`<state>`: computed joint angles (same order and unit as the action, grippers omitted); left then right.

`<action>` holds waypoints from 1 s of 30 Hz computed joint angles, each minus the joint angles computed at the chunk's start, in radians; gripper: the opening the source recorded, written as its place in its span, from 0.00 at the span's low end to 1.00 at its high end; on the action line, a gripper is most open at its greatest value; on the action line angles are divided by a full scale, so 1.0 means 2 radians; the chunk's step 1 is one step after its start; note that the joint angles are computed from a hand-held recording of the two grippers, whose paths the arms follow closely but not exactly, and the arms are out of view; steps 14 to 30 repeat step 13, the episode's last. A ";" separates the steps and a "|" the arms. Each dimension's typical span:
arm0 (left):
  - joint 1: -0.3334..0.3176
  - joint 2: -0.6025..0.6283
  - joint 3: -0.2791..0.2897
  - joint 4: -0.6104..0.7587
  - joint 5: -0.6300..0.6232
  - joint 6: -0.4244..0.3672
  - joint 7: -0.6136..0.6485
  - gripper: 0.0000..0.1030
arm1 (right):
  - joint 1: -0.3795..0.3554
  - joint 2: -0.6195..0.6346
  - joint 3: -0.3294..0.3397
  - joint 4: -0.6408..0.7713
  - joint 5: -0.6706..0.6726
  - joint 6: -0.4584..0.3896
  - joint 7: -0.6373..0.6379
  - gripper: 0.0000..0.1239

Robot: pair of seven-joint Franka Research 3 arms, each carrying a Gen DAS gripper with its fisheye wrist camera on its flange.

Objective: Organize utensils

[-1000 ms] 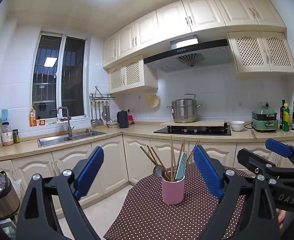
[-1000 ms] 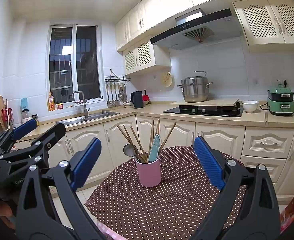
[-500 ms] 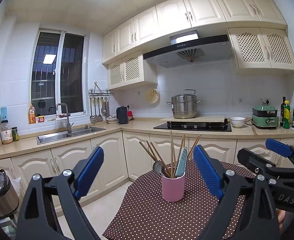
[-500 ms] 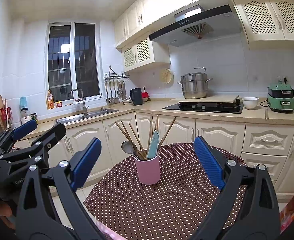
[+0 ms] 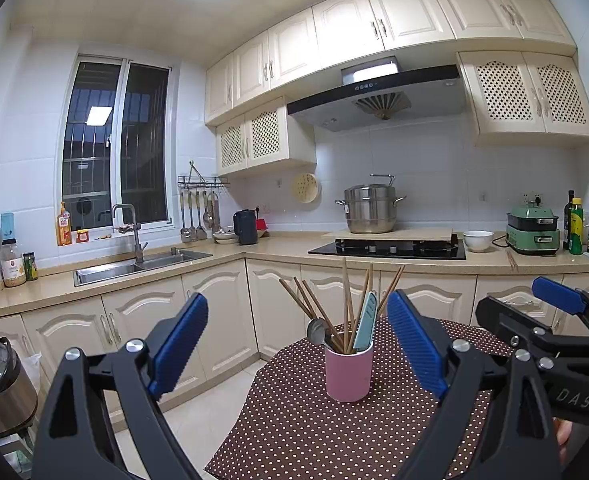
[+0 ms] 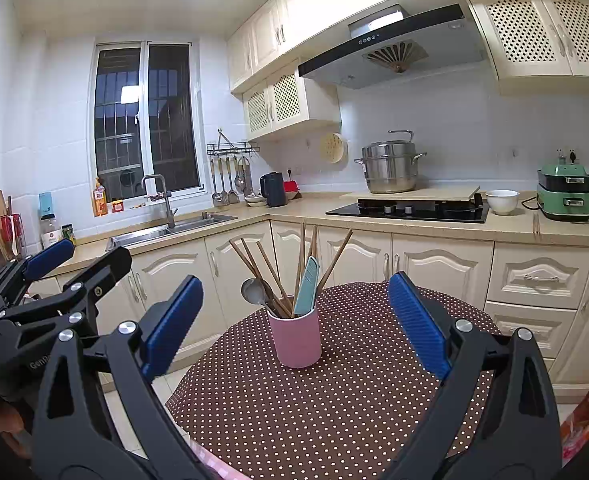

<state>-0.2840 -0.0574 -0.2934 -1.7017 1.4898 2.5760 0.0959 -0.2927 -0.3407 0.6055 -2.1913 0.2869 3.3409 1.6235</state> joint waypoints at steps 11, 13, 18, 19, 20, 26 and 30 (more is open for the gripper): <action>-0.008 0.033 0.010 0.023 -0.030 0.005 0.028 0.87 | -0.016 0.023 0.011 0.015 -0.014 -0.014 0.012 0.75; -0.011 0.049 0.014 0.035 -0.059 0.007 0.056 0.87 | -0.055 0.027 0.041 0.022 -0.028 -0.026 0.026 0.75; -0.011 0.049 0.014 0.035 -0.059 0.007 0.056 0.87 | -0.055 0.027 0.041 0.022 -0.028 -0.026 0.026 0.75; -0.011 0.049 0.014 0.035 -0.059 0.007 0.056 0.87 | -0.055 0.027 0.041 0.022 -0.028 -0.026 0.026 0.75; -0.011 0.049 0.014 0.035 -0.059 0.007 0.056 0.87 | -0.055 0.027 0.041 0.022 -0.028 -0.026 0.026 0.75; -0.011 0.049 0.014 0.035 -0.059 0.007 0.056 0.87 | -0.055 0.027 0.041 0.022 -0.028 -0.026 0.026 0.75; -0.011 0.049 0.014 0.035 -0.059 0.007 0.056 0.87 | -0.055 0.027 0.041 0.022 -0.028 -0.026 0.026 0.75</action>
